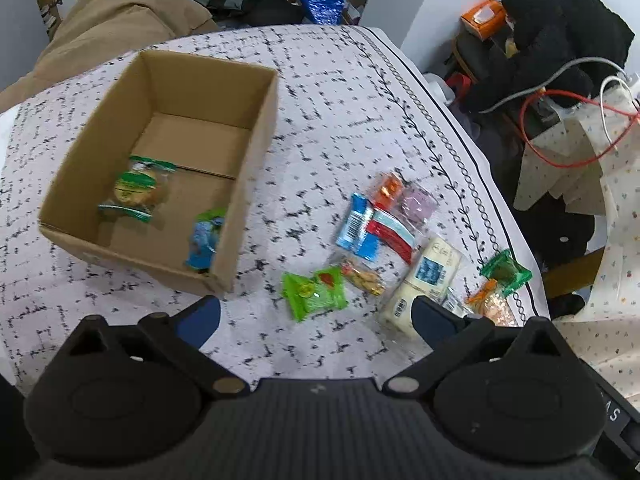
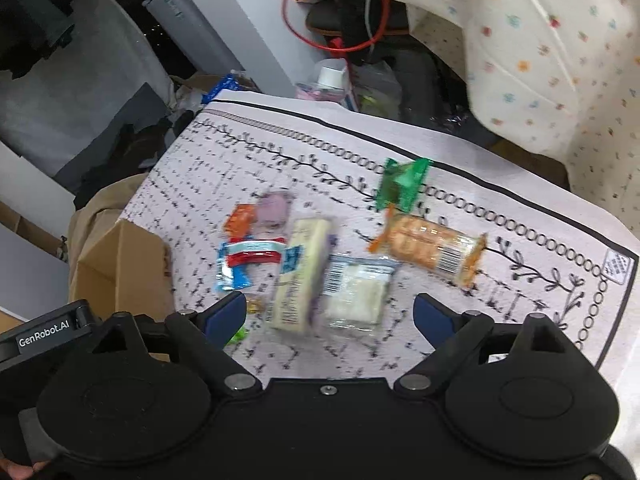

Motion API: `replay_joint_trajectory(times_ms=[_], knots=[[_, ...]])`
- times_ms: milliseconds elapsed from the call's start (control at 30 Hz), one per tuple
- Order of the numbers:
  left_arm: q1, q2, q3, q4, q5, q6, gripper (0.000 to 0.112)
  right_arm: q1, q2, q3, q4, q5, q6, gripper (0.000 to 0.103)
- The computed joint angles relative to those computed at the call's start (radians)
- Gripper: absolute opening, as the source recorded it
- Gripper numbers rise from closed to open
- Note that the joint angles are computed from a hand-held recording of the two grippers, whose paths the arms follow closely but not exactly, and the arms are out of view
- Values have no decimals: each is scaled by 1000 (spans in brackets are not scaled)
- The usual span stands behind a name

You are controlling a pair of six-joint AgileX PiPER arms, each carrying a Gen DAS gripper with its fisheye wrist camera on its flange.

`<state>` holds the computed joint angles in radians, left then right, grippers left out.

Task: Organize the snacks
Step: 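Move both tools back over the remaining snacks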

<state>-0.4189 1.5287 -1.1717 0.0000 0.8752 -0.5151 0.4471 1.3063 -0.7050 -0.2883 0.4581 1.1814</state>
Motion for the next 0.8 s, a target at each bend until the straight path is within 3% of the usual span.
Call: replay_joint_trajectory(times_ms=[300, 533, 800], knots=[[-75, 58, -11, -7, -45, -37, 99, -152, -12, 77, 240, -65, -299, 76], [-124, 137, -61, -3, -67, -55, 92, -281, 9, 112, 401, -110, -523, 75], [-182, 245, -129, 14, -88, -47, 85, -316, 96, 68, 298, -114, -568, 75]])
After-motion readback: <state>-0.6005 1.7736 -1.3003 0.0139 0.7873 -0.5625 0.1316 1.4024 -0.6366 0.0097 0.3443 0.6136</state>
